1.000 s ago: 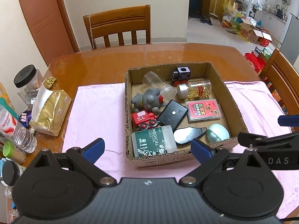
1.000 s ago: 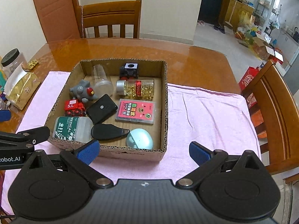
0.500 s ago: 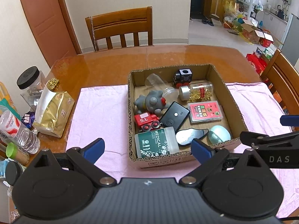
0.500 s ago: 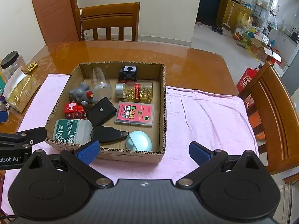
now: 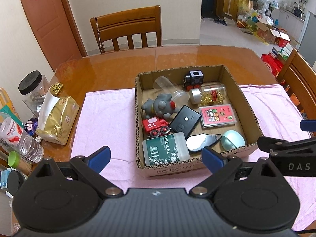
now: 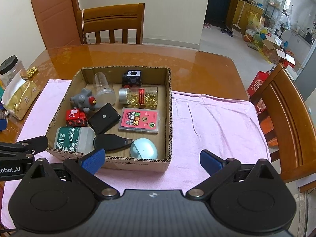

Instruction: Organize rigid objects

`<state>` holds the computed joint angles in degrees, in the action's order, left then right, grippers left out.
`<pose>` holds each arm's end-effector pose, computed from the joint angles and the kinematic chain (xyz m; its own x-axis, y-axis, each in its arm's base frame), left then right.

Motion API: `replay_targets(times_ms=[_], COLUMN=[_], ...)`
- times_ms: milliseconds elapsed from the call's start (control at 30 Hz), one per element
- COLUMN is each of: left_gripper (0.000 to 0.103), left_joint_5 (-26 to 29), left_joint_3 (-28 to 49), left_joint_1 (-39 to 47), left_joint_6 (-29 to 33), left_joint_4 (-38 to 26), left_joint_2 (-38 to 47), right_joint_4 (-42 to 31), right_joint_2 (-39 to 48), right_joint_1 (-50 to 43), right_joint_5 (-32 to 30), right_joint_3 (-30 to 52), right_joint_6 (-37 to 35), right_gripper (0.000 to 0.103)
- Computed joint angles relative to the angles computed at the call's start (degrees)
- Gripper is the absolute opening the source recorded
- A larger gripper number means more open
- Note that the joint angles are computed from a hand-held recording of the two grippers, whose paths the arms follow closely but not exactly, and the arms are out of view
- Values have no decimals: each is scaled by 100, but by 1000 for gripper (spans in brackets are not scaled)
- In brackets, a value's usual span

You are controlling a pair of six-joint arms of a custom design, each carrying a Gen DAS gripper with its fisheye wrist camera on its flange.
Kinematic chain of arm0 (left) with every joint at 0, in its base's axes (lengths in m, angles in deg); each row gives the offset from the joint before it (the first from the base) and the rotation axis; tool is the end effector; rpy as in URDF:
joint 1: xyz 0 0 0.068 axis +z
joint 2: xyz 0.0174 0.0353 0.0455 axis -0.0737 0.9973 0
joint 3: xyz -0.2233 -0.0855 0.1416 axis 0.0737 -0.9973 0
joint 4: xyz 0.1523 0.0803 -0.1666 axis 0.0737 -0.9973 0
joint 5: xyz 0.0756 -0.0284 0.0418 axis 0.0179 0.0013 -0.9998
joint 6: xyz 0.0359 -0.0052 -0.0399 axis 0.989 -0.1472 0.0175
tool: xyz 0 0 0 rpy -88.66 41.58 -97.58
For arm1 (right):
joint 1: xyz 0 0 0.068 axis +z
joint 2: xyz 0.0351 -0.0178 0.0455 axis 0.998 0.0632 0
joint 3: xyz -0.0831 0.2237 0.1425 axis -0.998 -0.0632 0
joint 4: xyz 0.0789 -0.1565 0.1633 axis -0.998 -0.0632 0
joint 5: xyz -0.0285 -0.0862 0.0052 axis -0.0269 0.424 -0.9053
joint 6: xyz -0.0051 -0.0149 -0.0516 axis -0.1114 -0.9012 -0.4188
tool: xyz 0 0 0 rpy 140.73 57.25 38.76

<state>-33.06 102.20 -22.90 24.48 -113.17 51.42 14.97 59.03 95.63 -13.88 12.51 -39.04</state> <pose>0.2580 -0.0741 0.3035 -0.8168 -0.1289 -0.5623 -0.2106 0.9741 0.0826 0.3096 0.0531 0.2866 -0.7628 -0.3408 -0.5495 -0.3722 0.9264 -0.0579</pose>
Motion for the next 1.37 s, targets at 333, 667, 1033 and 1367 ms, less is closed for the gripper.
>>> replay_targets(times_ms=[333,667,1033,1367], left_gripper=[98,98,98,98], left_joint_5=[-80,-105,-183,-230], left_joint_3=[59,102,157,206], left_joint_1=[-57,-101,-211,-245], left_joint_6=[-61,-105,-224,-305], left_joint_4=[-87,-131,-209,-280], left_joint_2=[52,49,75,76], right_joint_4=[-23,-87,-91,-95], right_joint_2=[-16,-29,-60,-80], right_joint_1=[-28,-59,-95,-135], right_joint_5=[-1,-35,-81,-145], right_joint_3=[-8,58,49,43], right_joint_6=[-28,-69,-128,-201], right_gripper=[103,103,103,103])
